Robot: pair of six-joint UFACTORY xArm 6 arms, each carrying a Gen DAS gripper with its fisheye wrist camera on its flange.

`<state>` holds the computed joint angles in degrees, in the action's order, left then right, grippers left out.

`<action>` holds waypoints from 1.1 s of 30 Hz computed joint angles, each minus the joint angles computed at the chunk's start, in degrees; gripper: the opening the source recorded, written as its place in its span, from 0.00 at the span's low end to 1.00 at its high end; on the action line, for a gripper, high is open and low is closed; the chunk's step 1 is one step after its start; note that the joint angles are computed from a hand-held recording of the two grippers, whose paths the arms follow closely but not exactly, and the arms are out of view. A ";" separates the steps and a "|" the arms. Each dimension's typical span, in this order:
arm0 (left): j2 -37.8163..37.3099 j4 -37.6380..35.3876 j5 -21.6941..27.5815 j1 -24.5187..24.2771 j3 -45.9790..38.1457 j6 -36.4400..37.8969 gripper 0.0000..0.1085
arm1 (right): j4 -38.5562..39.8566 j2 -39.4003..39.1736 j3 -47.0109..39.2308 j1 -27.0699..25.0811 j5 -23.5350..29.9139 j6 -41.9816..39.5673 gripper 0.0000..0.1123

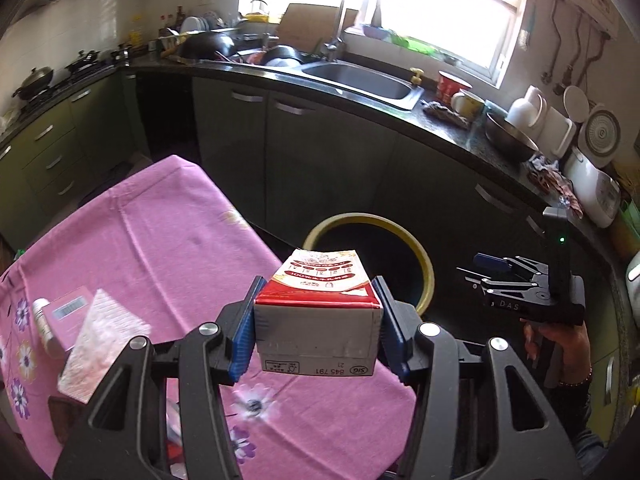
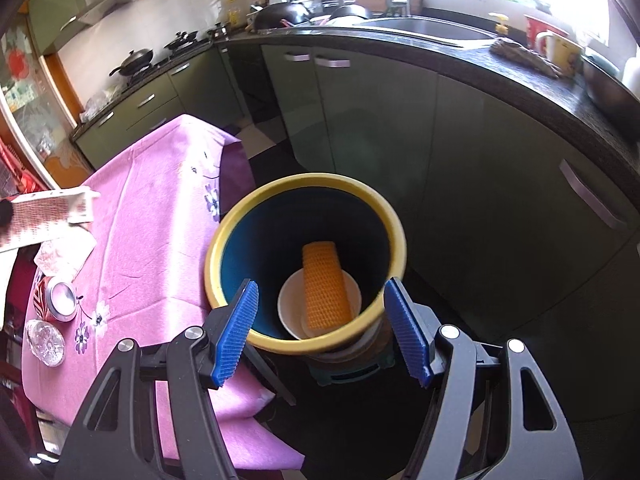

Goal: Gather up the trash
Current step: 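Carry the milk carton over the bin and open the left gripper, then grasp the clear water bottle with the right gripper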

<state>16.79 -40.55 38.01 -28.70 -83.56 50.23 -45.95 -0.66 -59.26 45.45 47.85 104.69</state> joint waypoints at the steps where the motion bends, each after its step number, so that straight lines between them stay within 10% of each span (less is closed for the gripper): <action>1: 1.39 0.75 0.38 -1.16 -1.20 -0.70 0.47 | -0.15 -1.09 1.17 0.26 0.36 0.80 0.58; 7: 13.13 5.06 0.69 -7.39 -11.94 -5.43 0.47 | -0.35 -5.60 6.08 1.62 2.00 4.66 0.58; 12: 19.98 7.85 -5.10 -9.79 -16.63 -10.61 0.72 | 0.47 -6.83 7.62 2.68 2.83 6.04 0.59; 26: -10.46 -25.99 -13.05 0.94 15.84 24.64 0.89 | 1.72 3.26 -1.52 0.72 -5.24 -2.88 0.62; 33: -17.24 -28.88 -14.96 12.96 22.84 24.41 0.89 | 8.17 17.40 -17.60 -0.48 -12.60 -19.27 0.62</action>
<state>-0.45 -69.44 23.05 -15.73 -60.72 74.64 -37.78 16.74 -76.86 44.97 35.25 85.41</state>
